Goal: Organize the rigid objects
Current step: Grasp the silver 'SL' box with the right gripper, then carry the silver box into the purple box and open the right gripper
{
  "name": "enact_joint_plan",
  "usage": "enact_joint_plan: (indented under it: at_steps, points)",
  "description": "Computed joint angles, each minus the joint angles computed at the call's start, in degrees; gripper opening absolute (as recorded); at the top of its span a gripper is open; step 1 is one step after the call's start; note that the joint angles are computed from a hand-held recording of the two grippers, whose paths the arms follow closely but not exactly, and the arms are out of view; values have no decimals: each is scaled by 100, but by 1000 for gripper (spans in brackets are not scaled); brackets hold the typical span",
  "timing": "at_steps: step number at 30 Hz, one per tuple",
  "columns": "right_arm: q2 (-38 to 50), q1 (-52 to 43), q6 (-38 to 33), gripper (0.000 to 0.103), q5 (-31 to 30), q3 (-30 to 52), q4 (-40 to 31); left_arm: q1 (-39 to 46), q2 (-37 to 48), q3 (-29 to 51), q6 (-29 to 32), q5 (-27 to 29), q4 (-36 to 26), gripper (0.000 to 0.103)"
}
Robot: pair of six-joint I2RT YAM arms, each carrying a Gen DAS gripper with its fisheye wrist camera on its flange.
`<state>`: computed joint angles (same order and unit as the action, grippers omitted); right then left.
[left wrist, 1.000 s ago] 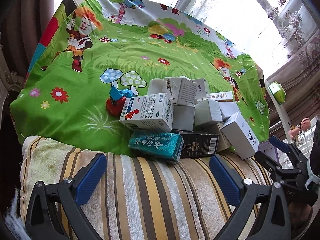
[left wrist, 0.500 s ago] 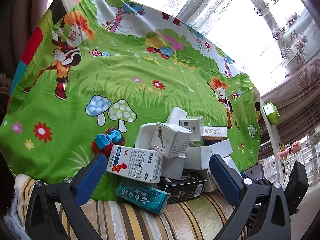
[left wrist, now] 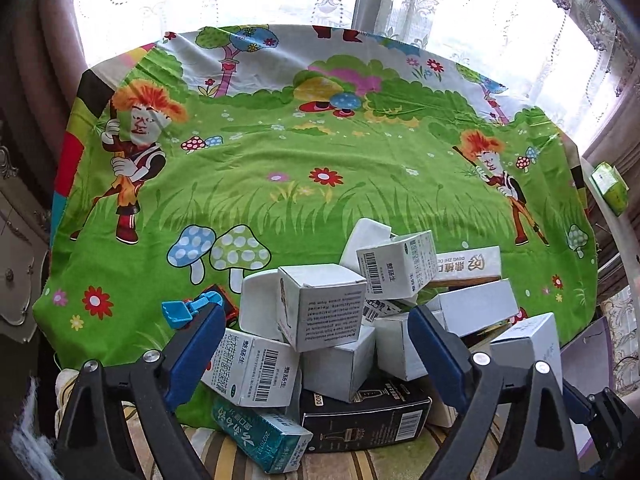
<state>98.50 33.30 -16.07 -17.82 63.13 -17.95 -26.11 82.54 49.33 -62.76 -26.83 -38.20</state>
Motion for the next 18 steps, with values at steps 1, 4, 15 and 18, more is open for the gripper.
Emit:
enact_joint_plan:
  at_steps: [1,4,15,18]
  points:
    - [-33,-59,27,45,-32,-27,30,10,131,61,1,15,-19,91]
    - [-111,-238,76,45,-140,-82,74,16,506,287,3,-27,-168,89]
    - [-171,-861,102,45,-551,-131,-69,-117,659,397,-248,-233,-482,47]
    - [-232,-1044,80,45,-614,-162,-102,-269,412,307,-432,-435,-541,47]
